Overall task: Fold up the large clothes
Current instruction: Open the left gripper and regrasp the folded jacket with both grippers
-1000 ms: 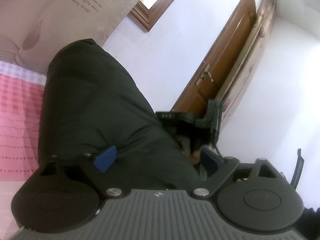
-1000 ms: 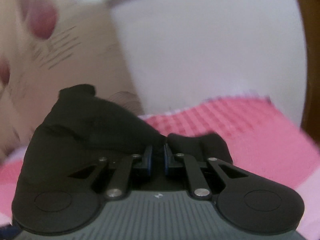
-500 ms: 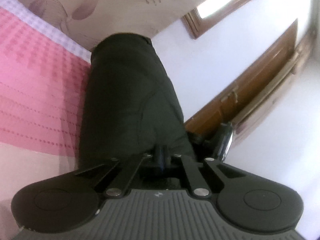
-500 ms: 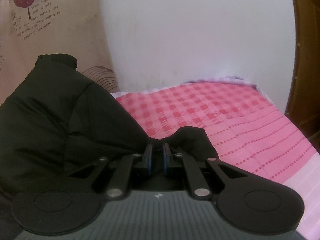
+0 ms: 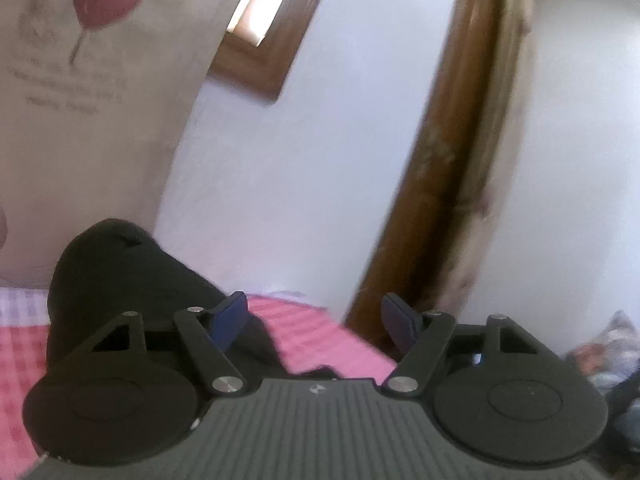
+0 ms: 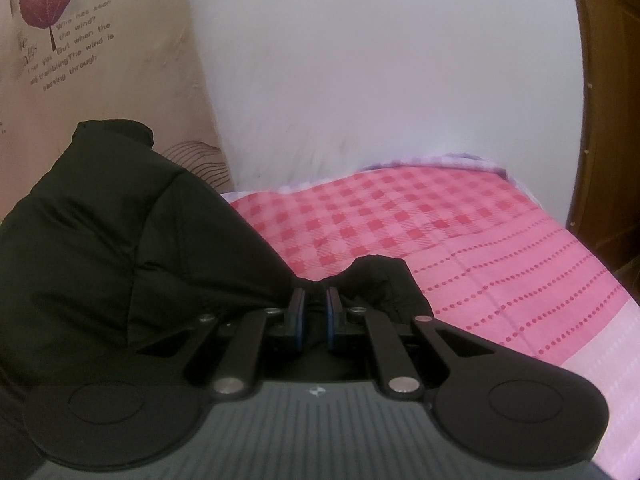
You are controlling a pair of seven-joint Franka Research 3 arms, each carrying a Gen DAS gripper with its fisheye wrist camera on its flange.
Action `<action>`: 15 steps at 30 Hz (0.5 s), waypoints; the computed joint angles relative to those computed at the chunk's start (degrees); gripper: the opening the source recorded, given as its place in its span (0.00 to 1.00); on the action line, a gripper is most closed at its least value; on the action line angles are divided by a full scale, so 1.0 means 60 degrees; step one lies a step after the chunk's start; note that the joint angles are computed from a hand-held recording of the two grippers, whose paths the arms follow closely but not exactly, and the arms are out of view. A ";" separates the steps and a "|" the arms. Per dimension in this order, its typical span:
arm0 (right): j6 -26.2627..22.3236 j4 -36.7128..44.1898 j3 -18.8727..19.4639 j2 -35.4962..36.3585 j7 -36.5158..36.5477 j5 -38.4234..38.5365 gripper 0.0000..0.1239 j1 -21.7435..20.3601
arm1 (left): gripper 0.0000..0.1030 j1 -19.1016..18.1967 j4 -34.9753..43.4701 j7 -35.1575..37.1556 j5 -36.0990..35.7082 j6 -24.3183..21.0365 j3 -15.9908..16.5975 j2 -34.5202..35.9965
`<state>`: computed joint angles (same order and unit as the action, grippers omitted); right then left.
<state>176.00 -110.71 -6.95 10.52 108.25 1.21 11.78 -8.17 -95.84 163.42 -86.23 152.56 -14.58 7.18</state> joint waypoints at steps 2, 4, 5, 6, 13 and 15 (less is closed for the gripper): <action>0.0060 -0.0029 0.0121 -0.0011 -0.0121 0.0195 0.06 -0.0100 | 0.60 -0.0227 0.0892 -0.1846 0.1572 0.0531 0.0036 0.0979; 0.0197 -0.0103 0.0030 -0.0029 0.0061 0.0272 0.07 -0.0055 | 0.52 -0.0205 0.1328 -0.3457 0.2396 0.0681 0.0023 0.1581; 0.0296 -0.0159 0.0229 -0.0049 -0.0079 0.0616 0.07 -0.0241 | 0.46 -0.0062 0.1378 -0.3556 0.2157 0.0752 -0.0122 0.1733; 0.0394 -0.0214 0.0508 -0.0071 -0.0347 0.1050 0.07 -0.0482 | 0.39 0.0007 0.1381 -0.3707 0.2179 0.0902 -0.0217 0.1820; 0.0354 -0.0205 0.0185 -0.0090 -0.0342 0.1084 0.07 -0.0156 | 0.11 0.0167 0.1421 -0.6089 0.4150 0.1180 -0.0308 0.2292; 0.0187 -0.0123 -0.0032 -0.0064 -0.0115 0.0778 0.07 0.0022 | 0.11 0.0010 0.1367 -0.6475 0.5057 0.1503 -0.0260 0.2296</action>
<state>177.12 -111.45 -7.14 10.14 107.56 5.87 11.92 -8.11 -87.64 124.57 -55.89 161.58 -16.14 20.95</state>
